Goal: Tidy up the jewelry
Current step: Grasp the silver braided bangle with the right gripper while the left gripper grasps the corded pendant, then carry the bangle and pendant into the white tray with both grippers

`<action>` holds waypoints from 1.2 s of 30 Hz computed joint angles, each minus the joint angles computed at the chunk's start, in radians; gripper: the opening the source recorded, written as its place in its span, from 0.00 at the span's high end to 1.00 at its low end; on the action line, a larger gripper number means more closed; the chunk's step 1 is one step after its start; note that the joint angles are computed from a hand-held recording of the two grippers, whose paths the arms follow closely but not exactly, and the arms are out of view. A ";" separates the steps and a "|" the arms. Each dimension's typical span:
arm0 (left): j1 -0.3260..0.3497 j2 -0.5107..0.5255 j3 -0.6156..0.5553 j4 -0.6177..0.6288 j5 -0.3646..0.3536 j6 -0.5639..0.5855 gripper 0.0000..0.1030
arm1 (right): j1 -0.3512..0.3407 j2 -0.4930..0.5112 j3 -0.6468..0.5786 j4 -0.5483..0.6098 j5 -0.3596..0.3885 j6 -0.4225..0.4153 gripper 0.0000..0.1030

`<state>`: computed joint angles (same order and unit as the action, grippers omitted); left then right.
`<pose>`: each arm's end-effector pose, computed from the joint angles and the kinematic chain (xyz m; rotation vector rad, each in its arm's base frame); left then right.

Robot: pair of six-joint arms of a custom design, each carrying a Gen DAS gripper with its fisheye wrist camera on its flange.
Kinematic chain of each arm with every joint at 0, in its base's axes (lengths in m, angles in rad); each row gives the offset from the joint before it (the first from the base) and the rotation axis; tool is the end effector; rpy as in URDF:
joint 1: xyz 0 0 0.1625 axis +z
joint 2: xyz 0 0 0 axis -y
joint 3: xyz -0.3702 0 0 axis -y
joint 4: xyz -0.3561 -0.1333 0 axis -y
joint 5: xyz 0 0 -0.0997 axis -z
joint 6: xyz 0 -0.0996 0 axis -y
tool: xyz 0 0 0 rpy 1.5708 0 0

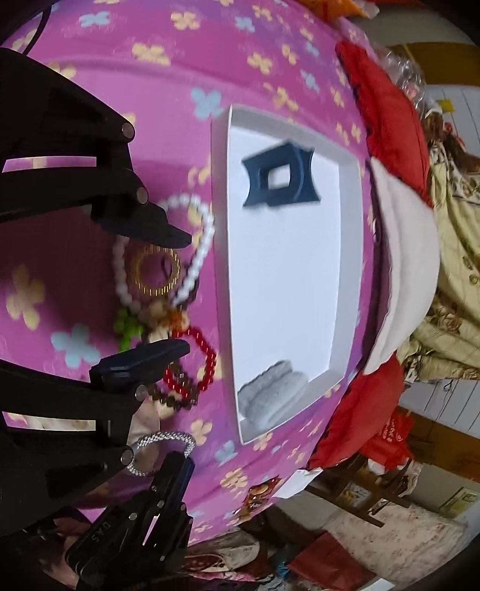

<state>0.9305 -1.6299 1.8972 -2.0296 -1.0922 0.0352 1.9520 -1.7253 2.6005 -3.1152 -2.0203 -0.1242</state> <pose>-0.1170 -0.4569 0.3702 0.8371 2.5749 -0.4449 0.1971 -0.2497 0.2464 0.4533 -2.5883 0.9800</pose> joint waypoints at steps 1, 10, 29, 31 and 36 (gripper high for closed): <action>-0.004 0.010 -0.002 0.008 0.007 -0.016 0.51 | -0.006 -0.014 0.004 0.006 0.005 0.000 0.94; -0.041 0.086 0.021 0.045 0.087 -0.080 0.51 | -0.061 -0.113 0.053 0.028 0.054 -0.015 0.94; -0.051 0.035 -0.095 0.072 -0.031 -0.071 0.68 | -0.015 -0.104 0.005 0.027 0.020 -0.013 0.94; -0.051 0.050 -0.122 0.062 -0.039 -0.068 0.68 | -0.006 -0.082 -0.014 0.026 0.008 -0.017 0.94; -0.048 0.088 -0.158 0.031 -0.016 -0.049 0.68 | -0.008 -0.024 -0.067 0.020 0.002 -0.030 0.94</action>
<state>0.8825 -1.5420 1.7388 -1.9984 -1.1083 -0.0134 1.9442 -1.7494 2.5337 -3.0952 -2.0182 -0.1544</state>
